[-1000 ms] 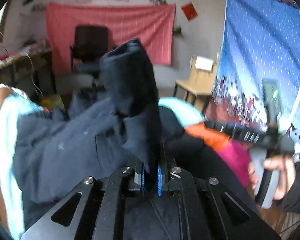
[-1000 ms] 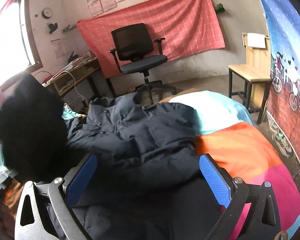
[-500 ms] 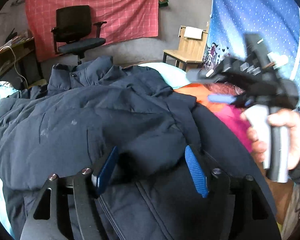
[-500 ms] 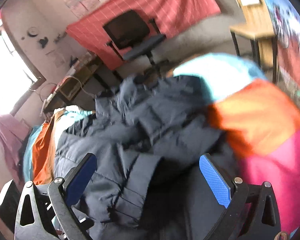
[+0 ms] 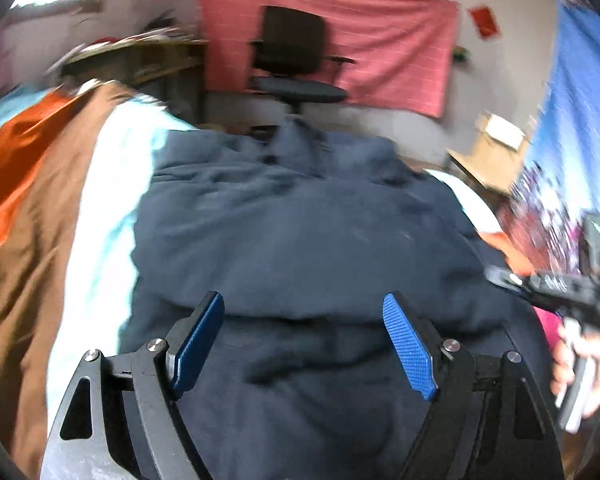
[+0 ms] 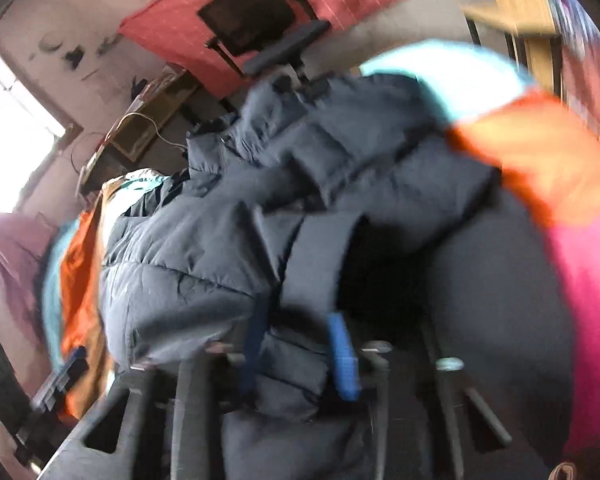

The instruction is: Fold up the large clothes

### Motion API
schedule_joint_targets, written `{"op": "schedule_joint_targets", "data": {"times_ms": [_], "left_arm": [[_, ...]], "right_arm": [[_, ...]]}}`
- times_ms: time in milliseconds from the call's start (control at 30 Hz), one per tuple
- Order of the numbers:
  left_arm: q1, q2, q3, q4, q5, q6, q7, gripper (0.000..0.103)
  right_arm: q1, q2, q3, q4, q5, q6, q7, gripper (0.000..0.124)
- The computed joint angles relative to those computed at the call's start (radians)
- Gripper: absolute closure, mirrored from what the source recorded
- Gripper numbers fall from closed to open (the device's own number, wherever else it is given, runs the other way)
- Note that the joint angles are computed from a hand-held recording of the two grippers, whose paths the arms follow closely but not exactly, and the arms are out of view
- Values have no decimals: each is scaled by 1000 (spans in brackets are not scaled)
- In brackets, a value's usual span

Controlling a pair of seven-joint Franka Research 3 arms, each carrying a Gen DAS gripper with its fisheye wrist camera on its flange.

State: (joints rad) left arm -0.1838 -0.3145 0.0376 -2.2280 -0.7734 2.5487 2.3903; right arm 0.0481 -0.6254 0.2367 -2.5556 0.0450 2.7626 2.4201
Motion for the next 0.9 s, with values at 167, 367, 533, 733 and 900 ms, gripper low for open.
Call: {"op": "schedule_joint_targets", "data": {"times_ms": [167,367,533,733,900], "left_arm": [[32,60,2,69,2,44,-23,26],[67,146,-31,155,47,35,-58,26],[90,216,-88,200,132,22,-67,26],[103,240,-129,188,242,35,-96,26],[104,255,-140,173,299,64,-96,26]], "right_arm": [[-93,-36,67,68,-120,4,-8,118],[-214,2,114,185,-263,-73,-7,118],[-182,102,106,266,-355,-268,-15,110],[-171,165,144,304,-532,-345,75,85],[-205,240,248,397,-796,-521,193,55]]}}
